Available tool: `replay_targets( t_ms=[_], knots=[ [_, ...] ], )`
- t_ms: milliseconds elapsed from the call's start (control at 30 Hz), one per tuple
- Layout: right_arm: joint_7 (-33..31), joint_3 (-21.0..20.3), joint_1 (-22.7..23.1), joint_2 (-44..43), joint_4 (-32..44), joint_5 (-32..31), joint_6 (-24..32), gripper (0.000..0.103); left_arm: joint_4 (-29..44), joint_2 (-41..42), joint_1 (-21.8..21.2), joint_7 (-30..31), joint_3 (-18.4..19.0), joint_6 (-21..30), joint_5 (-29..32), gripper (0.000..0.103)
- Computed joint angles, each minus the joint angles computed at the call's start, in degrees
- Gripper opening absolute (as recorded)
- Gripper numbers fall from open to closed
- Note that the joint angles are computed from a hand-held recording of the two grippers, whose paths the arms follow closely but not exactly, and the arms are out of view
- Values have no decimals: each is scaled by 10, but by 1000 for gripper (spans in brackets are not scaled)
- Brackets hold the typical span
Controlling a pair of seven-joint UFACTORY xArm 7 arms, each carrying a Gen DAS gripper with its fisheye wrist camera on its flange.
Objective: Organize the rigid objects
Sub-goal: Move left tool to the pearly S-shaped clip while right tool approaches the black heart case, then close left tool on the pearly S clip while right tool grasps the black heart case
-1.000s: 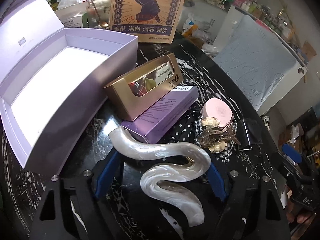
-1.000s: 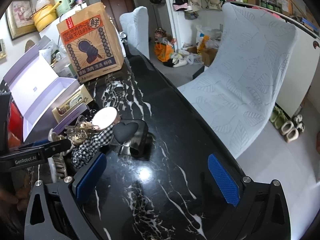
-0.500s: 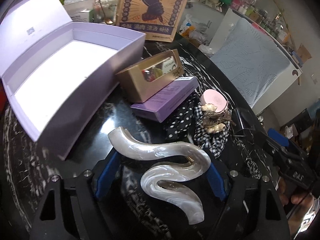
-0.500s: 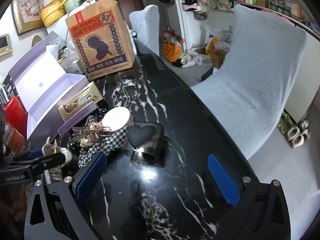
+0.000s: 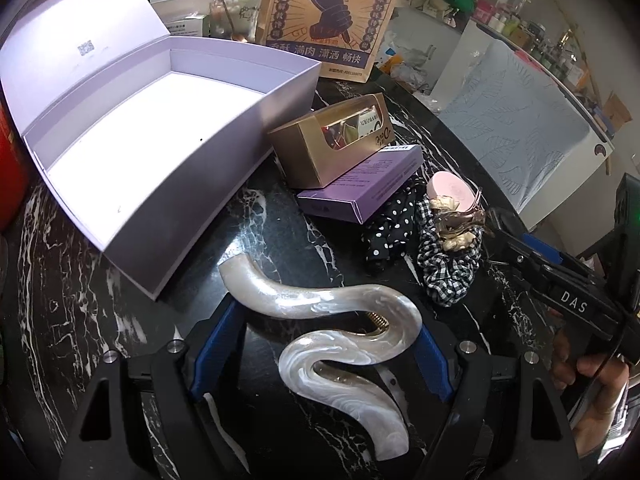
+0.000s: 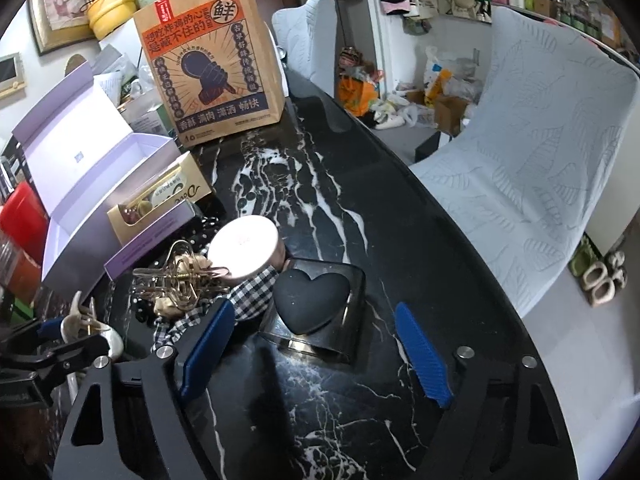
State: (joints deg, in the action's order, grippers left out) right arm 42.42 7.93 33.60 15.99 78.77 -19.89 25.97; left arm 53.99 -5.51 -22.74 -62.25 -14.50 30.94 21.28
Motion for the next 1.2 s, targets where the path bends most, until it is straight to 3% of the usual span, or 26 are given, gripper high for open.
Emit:
replay_targets(
  t_ms=[200, 867, 1000, 1200],
  knots=[
    [8, -3, 4, 4, 2, -7, 3, 53, 1, 7, -2, -2, 0, -3, 10, 80],
    [19, 18, 7, -52, -49, -24, 3, 49, -41, -49, 10, -19, -16, -10, 15, 79],
    [27, 26, 5, -70, -65, -26, -10, 44, -55, -77, 17, -38, -30, -12, 29, 79],
    [78, 28, 14, -85, -82, -83, -14, 41, -74, -110, 27, -51, -45, -18, 29, 79]
  ],
)
